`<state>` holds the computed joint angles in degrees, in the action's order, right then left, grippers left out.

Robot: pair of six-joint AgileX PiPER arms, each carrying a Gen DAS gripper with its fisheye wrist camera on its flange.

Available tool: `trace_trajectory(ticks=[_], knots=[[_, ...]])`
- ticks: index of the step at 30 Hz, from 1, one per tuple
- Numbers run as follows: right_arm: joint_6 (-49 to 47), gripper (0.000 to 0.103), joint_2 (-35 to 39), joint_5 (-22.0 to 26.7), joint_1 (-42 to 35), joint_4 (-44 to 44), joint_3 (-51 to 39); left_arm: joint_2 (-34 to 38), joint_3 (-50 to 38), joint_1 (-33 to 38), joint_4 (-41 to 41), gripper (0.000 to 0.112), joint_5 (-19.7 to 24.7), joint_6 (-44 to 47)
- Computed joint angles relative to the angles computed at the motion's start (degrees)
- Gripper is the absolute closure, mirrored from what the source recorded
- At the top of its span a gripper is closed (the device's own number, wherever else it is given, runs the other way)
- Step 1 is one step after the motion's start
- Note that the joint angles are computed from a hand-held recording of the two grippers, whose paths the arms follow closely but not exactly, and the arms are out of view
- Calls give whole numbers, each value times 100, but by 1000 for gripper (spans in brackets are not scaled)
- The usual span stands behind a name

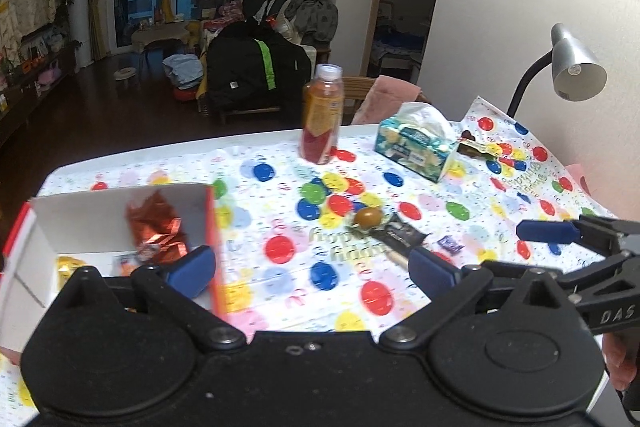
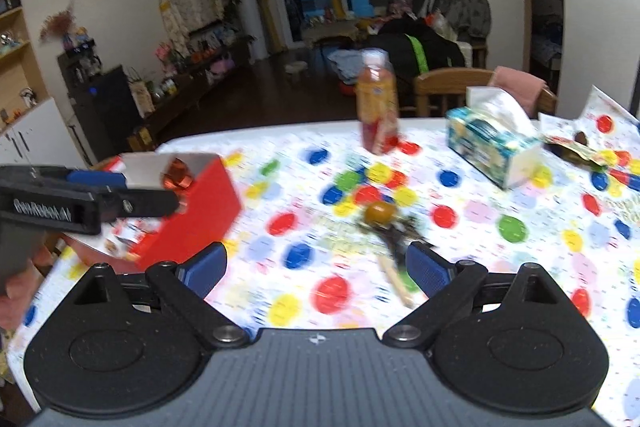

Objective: Organize snacks
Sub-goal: 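Move both tools away from the box toward the remaining snacks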

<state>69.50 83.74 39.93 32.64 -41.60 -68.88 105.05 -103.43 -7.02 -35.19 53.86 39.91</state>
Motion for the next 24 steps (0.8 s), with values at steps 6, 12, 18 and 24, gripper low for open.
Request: trace_trajectory(ticks=[6,12,18,24], knots=[[-574,6,-291,-511,-806,478,683,190,-58,-711,595,10,-439,-896],[-1463,6,-231,-1141,-1515,1035,1024,665,-371,-1393,1477,10,-847,-1819],[-2359,6,91,-1579,-2187,1653,1017,1437,-1229,-1769,2175,10,-731,-2647],[-3209,12,566,-1817,-2657,2282,822,2612,-3044,-1994,2640,10,84,-3366]])
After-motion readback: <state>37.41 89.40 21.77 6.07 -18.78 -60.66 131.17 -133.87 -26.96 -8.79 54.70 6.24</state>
